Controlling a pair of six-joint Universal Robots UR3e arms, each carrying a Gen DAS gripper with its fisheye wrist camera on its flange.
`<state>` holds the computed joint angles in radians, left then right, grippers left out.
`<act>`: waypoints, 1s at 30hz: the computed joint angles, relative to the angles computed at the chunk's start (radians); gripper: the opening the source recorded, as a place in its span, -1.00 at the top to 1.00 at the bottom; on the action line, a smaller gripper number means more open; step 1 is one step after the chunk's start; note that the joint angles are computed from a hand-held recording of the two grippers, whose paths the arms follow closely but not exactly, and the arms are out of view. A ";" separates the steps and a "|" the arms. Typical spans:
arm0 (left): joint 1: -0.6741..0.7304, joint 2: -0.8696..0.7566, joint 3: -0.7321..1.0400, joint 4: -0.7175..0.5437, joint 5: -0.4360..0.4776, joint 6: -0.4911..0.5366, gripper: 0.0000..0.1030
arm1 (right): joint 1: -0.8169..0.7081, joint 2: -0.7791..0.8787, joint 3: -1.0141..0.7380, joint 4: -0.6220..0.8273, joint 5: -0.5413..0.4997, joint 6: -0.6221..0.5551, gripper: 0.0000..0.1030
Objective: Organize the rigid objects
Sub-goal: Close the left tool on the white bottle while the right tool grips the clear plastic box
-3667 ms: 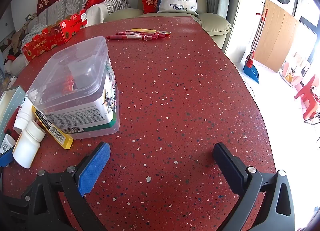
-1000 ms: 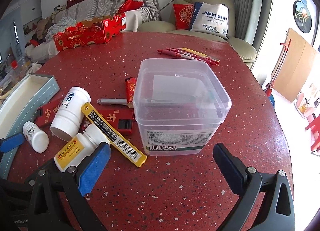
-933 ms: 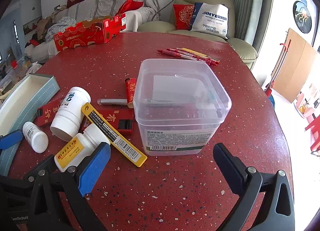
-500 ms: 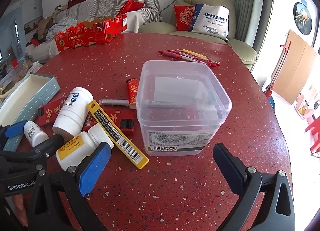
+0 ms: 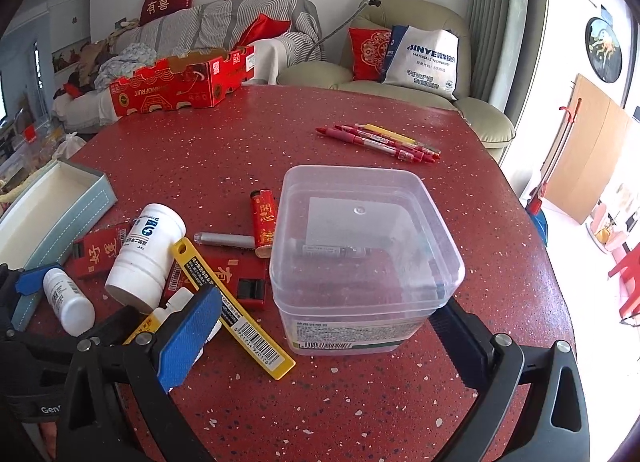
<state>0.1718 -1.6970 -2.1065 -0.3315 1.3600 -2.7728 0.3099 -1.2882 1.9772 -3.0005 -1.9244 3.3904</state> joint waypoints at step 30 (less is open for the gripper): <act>0.006 -0.010 0.006 -0.001 -0.019 0.015 -1.00 | 0.002 0.050 -0.066 0.035 -0.014 -0.022 -0.90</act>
<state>0.1783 -1.7070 -2.1001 -0.3329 1.3410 -2.7579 0.3119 -1.2383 1.9117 -2.9651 -1.9381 3.3687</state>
